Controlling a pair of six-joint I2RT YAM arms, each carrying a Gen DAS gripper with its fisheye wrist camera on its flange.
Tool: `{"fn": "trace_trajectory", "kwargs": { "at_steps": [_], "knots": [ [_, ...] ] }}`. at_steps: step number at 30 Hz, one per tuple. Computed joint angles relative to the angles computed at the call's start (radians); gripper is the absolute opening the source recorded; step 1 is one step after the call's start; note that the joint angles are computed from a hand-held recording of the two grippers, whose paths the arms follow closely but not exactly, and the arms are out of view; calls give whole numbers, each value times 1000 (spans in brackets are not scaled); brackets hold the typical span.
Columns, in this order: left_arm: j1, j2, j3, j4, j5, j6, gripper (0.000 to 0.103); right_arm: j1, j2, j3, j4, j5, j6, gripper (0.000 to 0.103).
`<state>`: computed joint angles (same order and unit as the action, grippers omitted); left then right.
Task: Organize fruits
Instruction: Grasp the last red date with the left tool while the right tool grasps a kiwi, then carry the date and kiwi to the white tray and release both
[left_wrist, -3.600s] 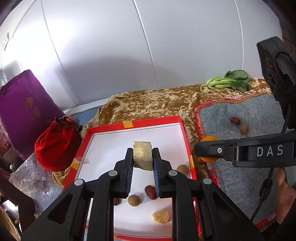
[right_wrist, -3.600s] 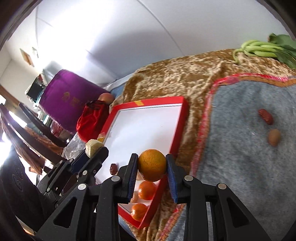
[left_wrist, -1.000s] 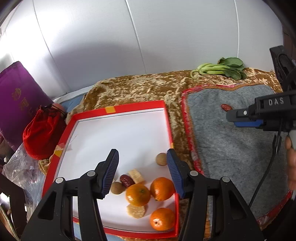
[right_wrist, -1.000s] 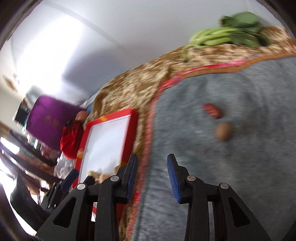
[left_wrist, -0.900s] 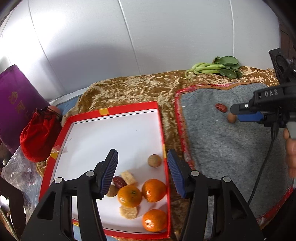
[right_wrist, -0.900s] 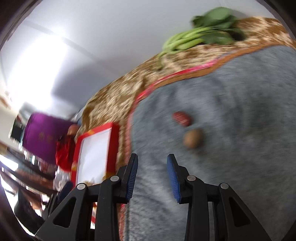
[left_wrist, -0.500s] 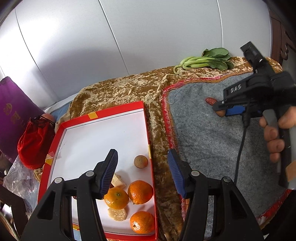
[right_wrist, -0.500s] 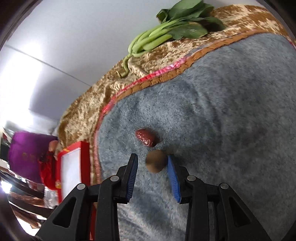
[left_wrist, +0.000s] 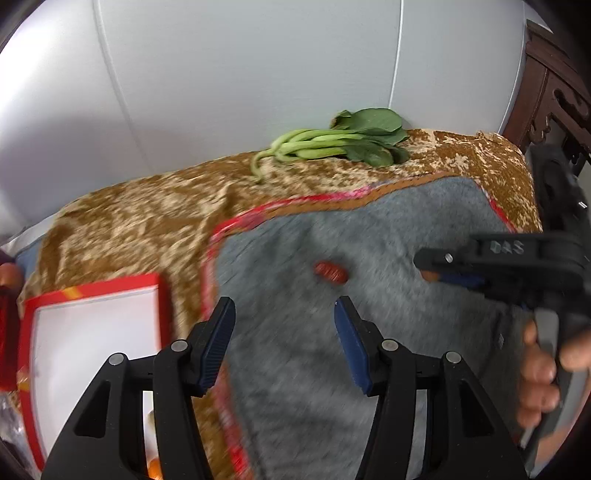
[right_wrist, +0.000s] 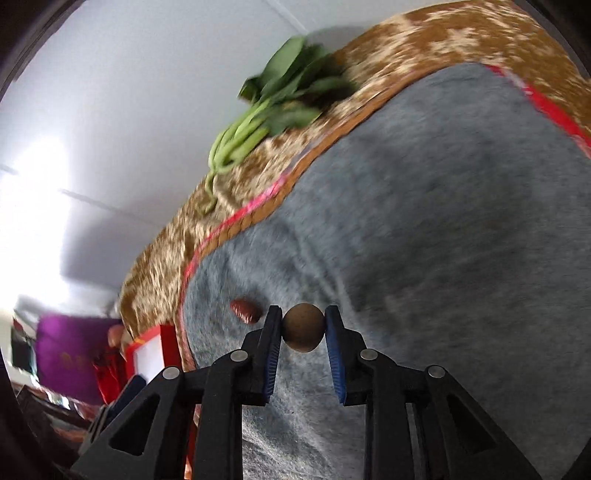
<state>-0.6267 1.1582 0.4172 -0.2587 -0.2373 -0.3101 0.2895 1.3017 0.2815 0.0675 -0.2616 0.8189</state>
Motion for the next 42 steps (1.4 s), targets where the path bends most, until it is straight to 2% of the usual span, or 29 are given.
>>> {"fn": "trace_trajectory", "kwargs": {
  "at_steps": [5,10,16,19,21,22,25,30,33,37,42],
  "knots": [
    [-33,294,97,153,11,-74,55,-96,-88,-26,-36,-75,-7,24],
    [-14,418,101,266,19,-135,55,-109,-141,-29,-65,-109,-18,24],
    [24,510,107,363,43,-161,54,-112,-116,-31,-39,-133,-21,24],
    [22,531,95,402,24,-154,42,-105,-92,-28,-19,-132,-19,24],
    [31,526,78,428,20,-139,22,-104,-79,-25,-9,-136,-19,24],
    [43,522,71,439,27,-135,18,-102,-78,-24,-9,-133,-20,24],
    [91,502,42,474,86,-111,15,-96,-82,-25,-10,-130,-21,24],
    [92,422,8,434,86,-71,15,-68,-73,-22,-5,-110,-20,24],
    [101,319,-34,381,96,-50,15,-47,-60,-14,2,-98,-20,24],
    [102,108,-88,246,81,-27,15,14,-57,1,-4,-73,-22,24],
    [96,-222,-142,3,31,2,15,145,-45,25,4,-26,-10,24]
  ]
}}
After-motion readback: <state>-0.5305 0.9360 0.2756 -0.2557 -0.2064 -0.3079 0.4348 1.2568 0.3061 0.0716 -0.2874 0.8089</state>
